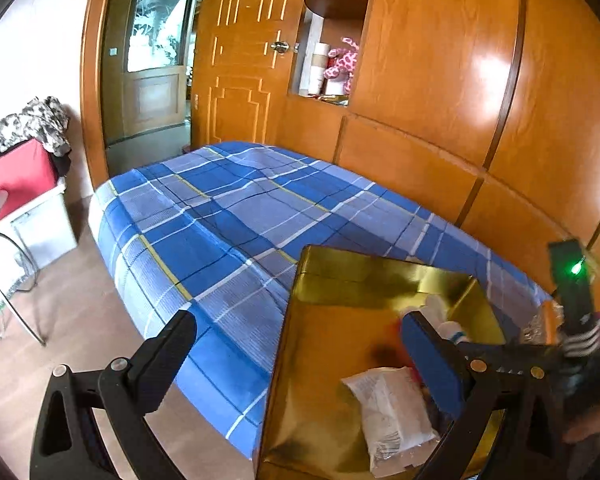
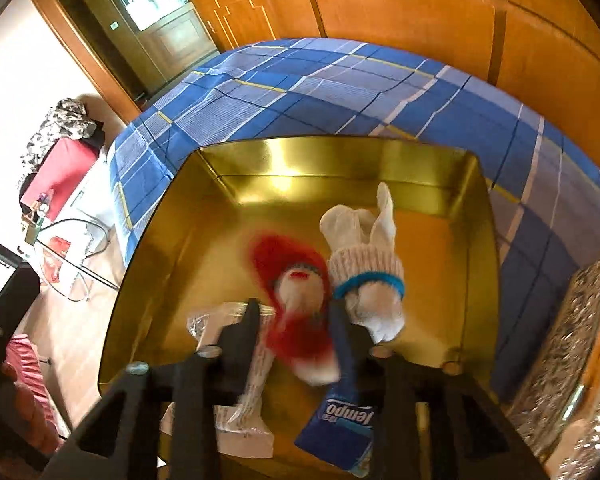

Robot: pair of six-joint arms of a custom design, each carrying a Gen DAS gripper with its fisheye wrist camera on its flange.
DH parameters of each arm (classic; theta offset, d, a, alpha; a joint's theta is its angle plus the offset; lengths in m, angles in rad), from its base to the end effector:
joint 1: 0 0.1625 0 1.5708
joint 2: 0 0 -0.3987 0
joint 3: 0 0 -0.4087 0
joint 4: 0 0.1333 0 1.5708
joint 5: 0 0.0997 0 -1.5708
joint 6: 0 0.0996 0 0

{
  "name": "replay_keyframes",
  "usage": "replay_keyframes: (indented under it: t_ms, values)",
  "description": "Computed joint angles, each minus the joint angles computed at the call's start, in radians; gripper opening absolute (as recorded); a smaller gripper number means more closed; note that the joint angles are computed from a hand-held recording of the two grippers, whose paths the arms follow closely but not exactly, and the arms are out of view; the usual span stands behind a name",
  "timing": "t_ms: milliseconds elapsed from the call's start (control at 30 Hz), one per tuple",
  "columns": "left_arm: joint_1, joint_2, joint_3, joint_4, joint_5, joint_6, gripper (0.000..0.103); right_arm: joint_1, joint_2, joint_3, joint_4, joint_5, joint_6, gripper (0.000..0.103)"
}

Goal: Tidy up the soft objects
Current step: 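Lower the red doll into the gold tray and open the right tool, then move both tools from the tray back toward the pile of soft items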

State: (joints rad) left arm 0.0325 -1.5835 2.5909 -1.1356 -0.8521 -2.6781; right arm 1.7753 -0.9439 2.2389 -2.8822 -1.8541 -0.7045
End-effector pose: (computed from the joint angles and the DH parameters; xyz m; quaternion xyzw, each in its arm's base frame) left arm -0.1451 -0.2037 0.1072 -0.1838 0.7172 -0.5433 0.3959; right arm 0.1939 -0.4157 -0.0018 0.4336 -0.8900 -0.0271 0.1388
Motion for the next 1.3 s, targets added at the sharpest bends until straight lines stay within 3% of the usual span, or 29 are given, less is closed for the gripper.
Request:
replay_keyframes:
  t_ms: [100, 167, 400, 500, 633, 700, 867, 967, 1133, 1300]
  values:
    - [-0.013, -0.03, 0.016, -0.028, 0.033, 0.023, 0.103, -0.007, -0.029, 0.028, -0.034, 0.015, -0.01, 0.054]
    - [-0.007, -0.016, 0.011, -0.056, 0.053, 0.06, 0.103, -0.011, -0.067, 0.064, -0.078, 0.035, -0.036, 0.055]
    - [-0.01, 0.139, -0.052, -0.066, 0.082, 0.047, 0.103, -0.018, -0.146, 0.233, -0.441, 0.035, -0.24, 0.061]
    - [0.008, 0.19, -0.078, -0.088, 0.096, 0.084, 0.103, -0.071, -0.188, 0.306, -0.605, 0.103, -0.311, 0.061]
    - [0.019, 0.238, -0.087, -0.169, 0.138, 0.16, 0.103, -0.166, -0.293, 0.385, -0.717, 0.213, -0.348, 0.061]
    - [0.025, 0.27, -0.097, -0.209, 0.153, 0.195, 0.103, -0.213, -0.359, 0.405, -0.713, 0.263, -0.353, 0.061]
    - [0.033, 0.345, -0.114, -0.324, 0.186, 0.305, 0.103, -0.316, -0.562, 0.423, -0.579, 0.337, -0.358, 0.061]
    - [0.048, 0.384, -0.122, -0.414, 0.197, 0.388, 0.103, -0.364, -0.635, 0.418, -0.536, 0.344, -0.345, 0.062]
    - [0.063, 0.449, -0.122, -0.602, 0.213, 0.555, 0.103, -0.47, -0.723, 0.403, -0.505, 0.348, -0.325, 0.072]
    - [0.065, 0.497, -0.116, -0.764, 0.22, 0.687, 0.103, -0.552, -0.741, 0.363, -0.496, 0.314, -0.275, 0.074]
